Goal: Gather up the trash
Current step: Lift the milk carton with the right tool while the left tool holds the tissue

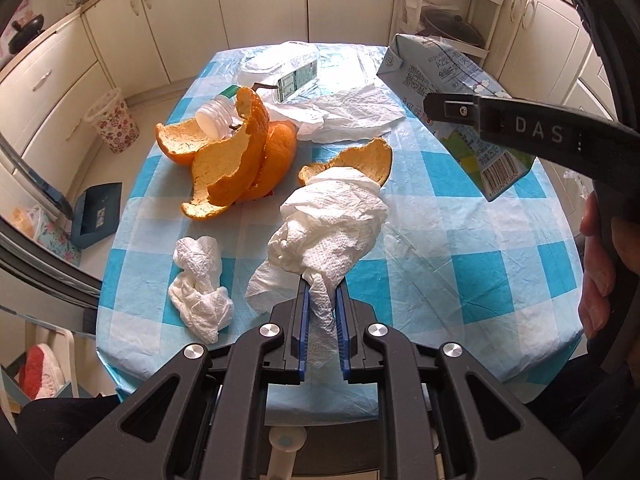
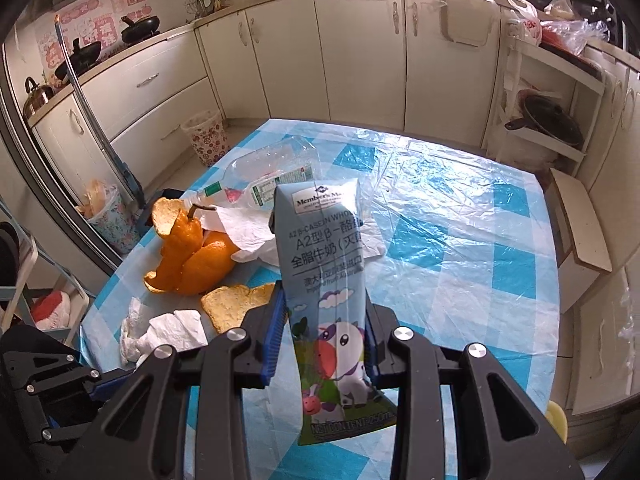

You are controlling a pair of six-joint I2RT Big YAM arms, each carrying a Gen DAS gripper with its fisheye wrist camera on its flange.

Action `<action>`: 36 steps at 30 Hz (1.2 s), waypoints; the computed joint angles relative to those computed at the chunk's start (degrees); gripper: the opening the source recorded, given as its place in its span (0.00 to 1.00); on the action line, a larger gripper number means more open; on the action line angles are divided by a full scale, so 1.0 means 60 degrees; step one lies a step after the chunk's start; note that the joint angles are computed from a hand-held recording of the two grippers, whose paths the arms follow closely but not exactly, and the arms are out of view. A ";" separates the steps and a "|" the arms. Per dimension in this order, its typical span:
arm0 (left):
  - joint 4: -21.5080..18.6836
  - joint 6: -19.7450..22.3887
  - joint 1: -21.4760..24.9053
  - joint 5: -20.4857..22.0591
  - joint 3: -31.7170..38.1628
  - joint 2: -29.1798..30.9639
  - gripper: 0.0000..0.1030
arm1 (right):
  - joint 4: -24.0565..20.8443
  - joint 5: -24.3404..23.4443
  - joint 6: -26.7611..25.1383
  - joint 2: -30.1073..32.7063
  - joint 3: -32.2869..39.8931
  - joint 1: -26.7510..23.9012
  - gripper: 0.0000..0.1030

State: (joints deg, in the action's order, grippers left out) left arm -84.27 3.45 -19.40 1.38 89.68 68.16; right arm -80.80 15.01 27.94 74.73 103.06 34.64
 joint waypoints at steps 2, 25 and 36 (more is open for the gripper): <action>-0.0051 -0.0002 -0.0035 -0.0043 -0.0007 0.0024 0.11 | -0.0091 0.0270 -0.0158 0.0060 0.0065 0.0111 0.33; -0.0487 0.0088 -0.0177 0.0009 0.0076 0.0476 0.11 | -0.0667 0.1535 -0.1080 0.0136 0.0201 0.0653 0.33; -0.0242 0.0052 -0.0677 -0.0089 0.0028 0.0178 0.11 | -0.0693 0.0335 0.0031 -0.0794 -0.0500 -0.0048 0.33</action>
State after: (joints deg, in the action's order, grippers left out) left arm -85.72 3.76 -23.46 0.84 89.85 69.23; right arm -84.96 17.02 28.13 69.97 100.06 34.35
